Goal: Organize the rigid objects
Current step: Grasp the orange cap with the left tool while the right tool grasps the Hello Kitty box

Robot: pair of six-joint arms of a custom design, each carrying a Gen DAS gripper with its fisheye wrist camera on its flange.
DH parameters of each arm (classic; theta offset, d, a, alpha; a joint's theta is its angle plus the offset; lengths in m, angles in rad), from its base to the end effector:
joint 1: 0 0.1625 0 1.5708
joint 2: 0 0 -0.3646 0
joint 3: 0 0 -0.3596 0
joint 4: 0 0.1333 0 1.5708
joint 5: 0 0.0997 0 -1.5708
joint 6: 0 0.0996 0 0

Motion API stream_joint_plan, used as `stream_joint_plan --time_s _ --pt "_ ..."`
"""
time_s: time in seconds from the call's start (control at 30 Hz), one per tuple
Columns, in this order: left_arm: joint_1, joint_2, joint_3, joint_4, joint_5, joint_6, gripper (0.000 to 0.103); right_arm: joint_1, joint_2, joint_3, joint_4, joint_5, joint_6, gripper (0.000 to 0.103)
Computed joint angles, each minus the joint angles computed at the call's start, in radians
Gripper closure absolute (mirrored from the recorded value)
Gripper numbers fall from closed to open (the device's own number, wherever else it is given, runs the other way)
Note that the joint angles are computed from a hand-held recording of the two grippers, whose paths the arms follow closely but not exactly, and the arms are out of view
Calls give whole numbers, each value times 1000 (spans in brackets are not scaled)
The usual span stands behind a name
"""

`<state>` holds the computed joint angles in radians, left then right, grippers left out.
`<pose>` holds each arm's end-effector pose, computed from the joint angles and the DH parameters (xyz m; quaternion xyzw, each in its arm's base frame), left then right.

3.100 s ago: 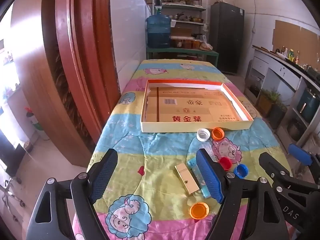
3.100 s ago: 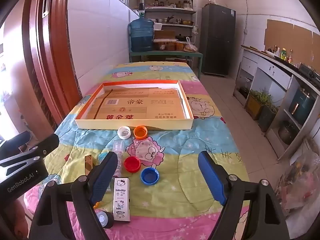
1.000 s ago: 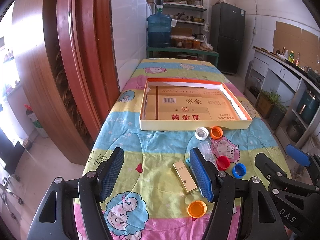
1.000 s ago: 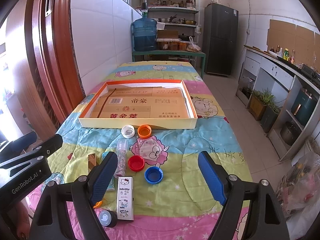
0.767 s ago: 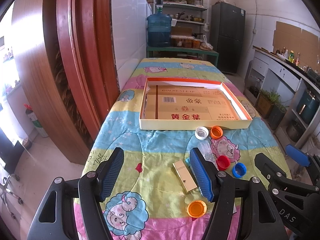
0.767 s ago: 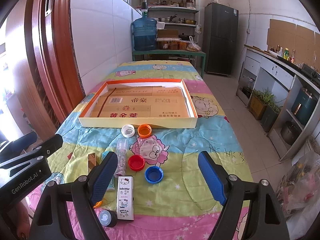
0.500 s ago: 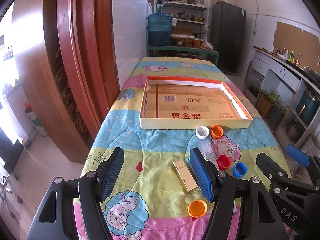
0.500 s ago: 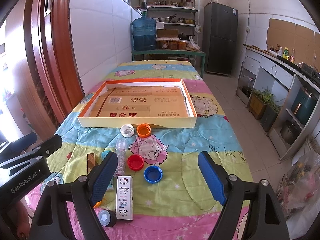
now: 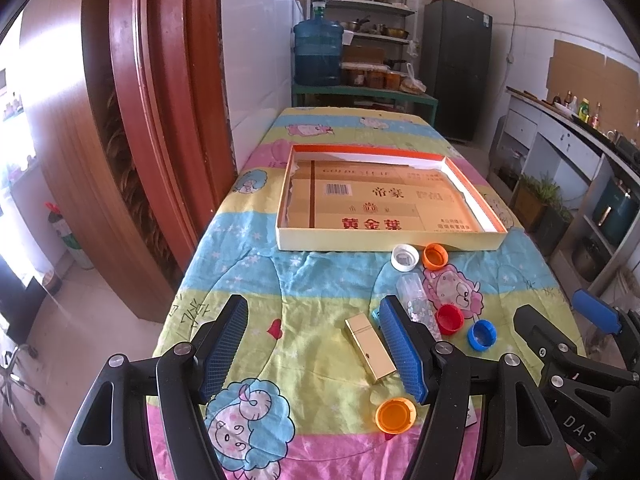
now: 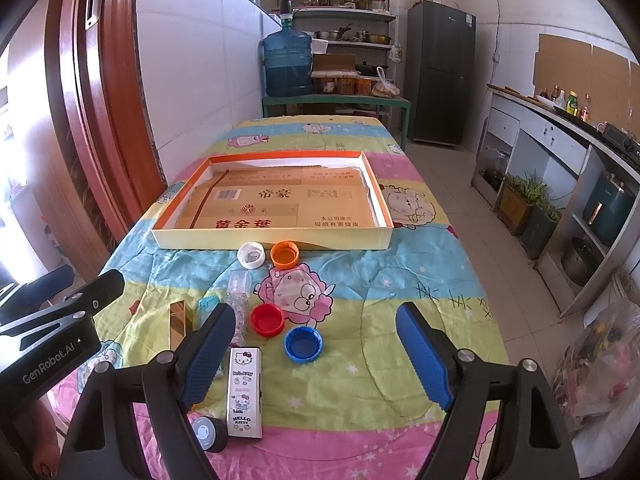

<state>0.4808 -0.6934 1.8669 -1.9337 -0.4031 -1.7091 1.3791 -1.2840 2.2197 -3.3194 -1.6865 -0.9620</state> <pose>-0.3038 -0.4121 -0.0352 -0.0266 0.7965 -0.4431 0.4105 0.0325 -0.4717 0.2271 0.3233 -0.8584 0.3019 0.2598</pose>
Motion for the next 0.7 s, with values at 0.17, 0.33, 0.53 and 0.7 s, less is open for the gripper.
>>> stream_joint_plan --time_s 0.17,0.33,0.53,0.7 --pt "5 1 11 -33 -6 19 33 -4 3 -3 5 -2 -5 21" --pt "16 5 49 -166 -29 103 33 -15 10 -4 2 -19 -14 21" --pt "19 45 99 -407 -91 278 33 -37 13 1 23 -39 -28 21" --pt "15 101 123 -607 -168 432 33 -54 9 12 45 -49 -50 21"
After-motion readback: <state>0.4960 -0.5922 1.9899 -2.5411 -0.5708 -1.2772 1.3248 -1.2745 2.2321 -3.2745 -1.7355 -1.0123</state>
